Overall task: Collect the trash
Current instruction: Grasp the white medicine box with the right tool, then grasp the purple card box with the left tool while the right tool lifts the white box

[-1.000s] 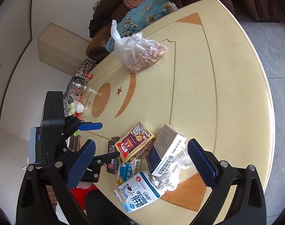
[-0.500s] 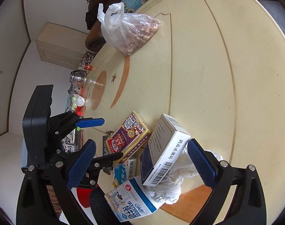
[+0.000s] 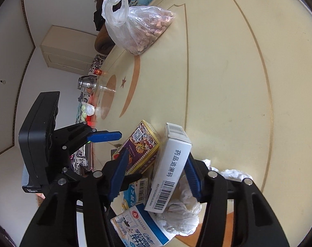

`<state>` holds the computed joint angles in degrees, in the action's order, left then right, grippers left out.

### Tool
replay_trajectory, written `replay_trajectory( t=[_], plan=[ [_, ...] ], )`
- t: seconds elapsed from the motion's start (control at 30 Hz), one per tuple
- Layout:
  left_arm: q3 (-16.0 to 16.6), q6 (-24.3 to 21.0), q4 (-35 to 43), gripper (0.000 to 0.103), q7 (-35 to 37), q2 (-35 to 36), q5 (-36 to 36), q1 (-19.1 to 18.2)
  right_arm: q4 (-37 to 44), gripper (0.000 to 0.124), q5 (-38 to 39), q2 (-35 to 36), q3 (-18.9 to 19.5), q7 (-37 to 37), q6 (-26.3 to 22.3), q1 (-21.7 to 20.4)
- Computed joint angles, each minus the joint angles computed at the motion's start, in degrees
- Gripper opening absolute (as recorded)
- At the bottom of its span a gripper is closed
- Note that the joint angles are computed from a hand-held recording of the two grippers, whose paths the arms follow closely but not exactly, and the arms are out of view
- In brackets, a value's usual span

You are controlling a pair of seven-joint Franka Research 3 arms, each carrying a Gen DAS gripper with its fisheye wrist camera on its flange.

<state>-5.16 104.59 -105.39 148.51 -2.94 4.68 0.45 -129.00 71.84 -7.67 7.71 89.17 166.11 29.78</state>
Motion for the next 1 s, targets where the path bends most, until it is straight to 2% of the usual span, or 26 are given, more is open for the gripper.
replay_trajectory(
  t=[0.07,0.13,0.2,0.27,0.67,0.8,1.0],
  plan=[
    [-0.1,-0.2,0.0,0.079,0.0,0.3,0.1,-0.1,0.2,0.034,1.6,0.1,-0.2,-1.7,-0.3,0.2],
    [-0.4,-0.2,-0.3,0.072,-0.2,0.4,0.4,-0.4,0.2,0.028,-1.7,0.3,0.1,0.9,-0.3,-0.3],
    [-0.7,-0.1,-0.4,0.065,-1.0,0.7,1.0,-0.6,0.6,0.022,-1.6,0.6,0.0,0.3,-0.6,-0.2],
    [-0.9,1.1,-1.8,0.061,-2.0,0.0,1.5,-0.9,0.7,0.021,-2.9,0.6,0.2,1.1,-0.4,-0.4],
    [0.3,1.4,-0.8,0.061,-1.5,0.2,-0.5,0.1,0.2,0.02,-5.8,-0.3,0.4,4.6,1.7,0.0],
    [0.6,0.5,1.2,0.061,-1.3,0.5,-1.5,0.8,-0.9,0.02,-8.6,-2.2,0.4,7.3,2.5,0.3],
    [1.1,-1.0,3.9,0.061,-0.9,0.2,-3.1,1.7,-2.2,0.02,-18.4,-5.3,1.1,16.5,3.3,-0.4]
  ],
)
